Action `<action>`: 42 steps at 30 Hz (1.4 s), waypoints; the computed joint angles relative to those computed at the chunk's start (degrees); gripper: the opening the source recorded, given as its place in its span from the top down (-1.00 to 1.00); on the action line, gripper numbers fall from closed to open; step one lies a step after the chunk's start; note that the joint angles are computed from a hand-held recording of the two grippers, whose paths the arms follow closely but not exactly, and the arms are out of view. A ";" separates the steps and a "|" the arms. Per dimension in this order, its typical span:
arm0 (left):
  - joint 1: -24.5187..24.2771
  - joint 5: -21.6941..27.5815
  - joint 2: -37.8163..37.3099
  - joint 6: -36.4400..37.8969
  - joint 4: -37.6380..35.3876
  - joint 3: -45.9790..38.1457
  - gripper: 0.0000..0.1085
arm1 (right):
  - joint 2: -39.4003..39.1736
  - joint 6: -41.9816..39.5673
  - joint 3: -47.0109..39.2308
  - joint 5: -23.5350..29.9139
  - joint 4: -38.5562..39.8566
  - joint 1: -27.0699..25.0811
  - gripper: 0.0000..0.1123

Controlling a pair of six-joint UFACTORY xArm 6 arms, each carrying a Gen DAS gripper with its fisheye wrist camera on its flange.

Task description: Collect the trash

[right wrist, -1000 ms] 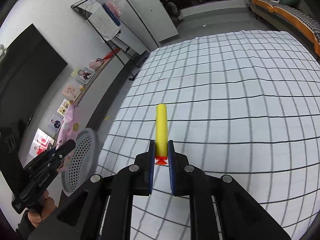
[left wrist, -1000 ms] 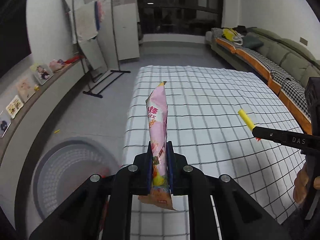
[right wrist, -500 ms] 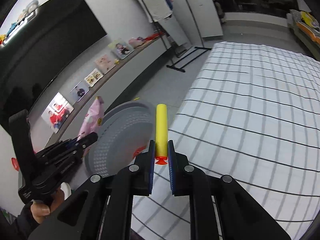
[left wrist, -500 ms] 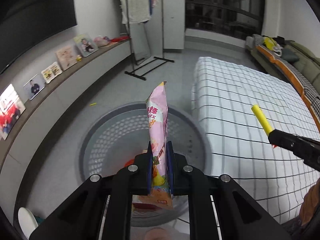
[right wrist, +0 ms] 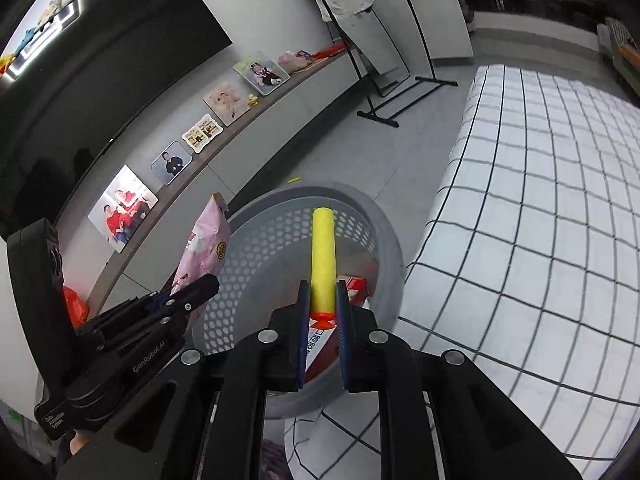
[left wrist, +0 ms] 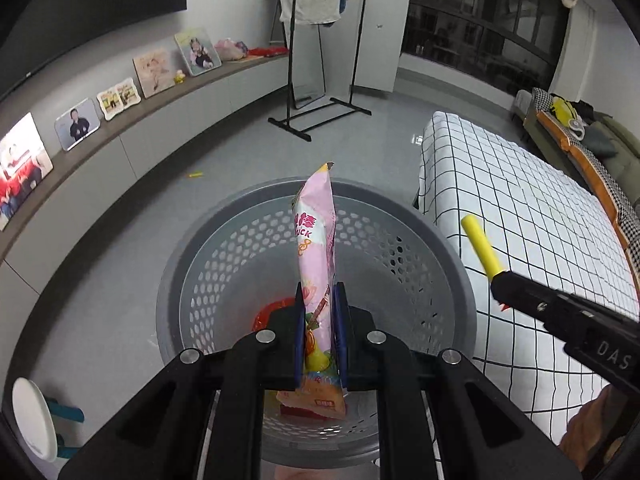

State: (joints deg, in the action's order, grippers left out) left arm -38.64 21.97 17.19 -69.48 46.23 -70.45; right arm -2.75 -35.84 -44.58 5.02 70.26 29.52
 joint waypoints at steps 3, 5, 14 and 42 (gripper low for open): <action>0.47 -0.73 0.19 1.03 -1.68 0.41 0.76 | 2.91 -1.48 -2.37 0.05 2.33 0.65 0.78; 0.45 -0.24 0.48 1.64 -2.03 0.17 0.75 | 3.90 -1.35 -2.99 0.10 2.02 0.94 0.78; 0.32 1.84 0.90 1.45 -2.52 -0.27 0.70 | 5.36 2.55 -3.18 -1.40 -3.26 1.88 0.78; -1.10 7.04 -0.93 -7.30 8.38 -0.38 -0.28 | 0.60 1.21 0.89 -5.59 0.62 2.97 0.42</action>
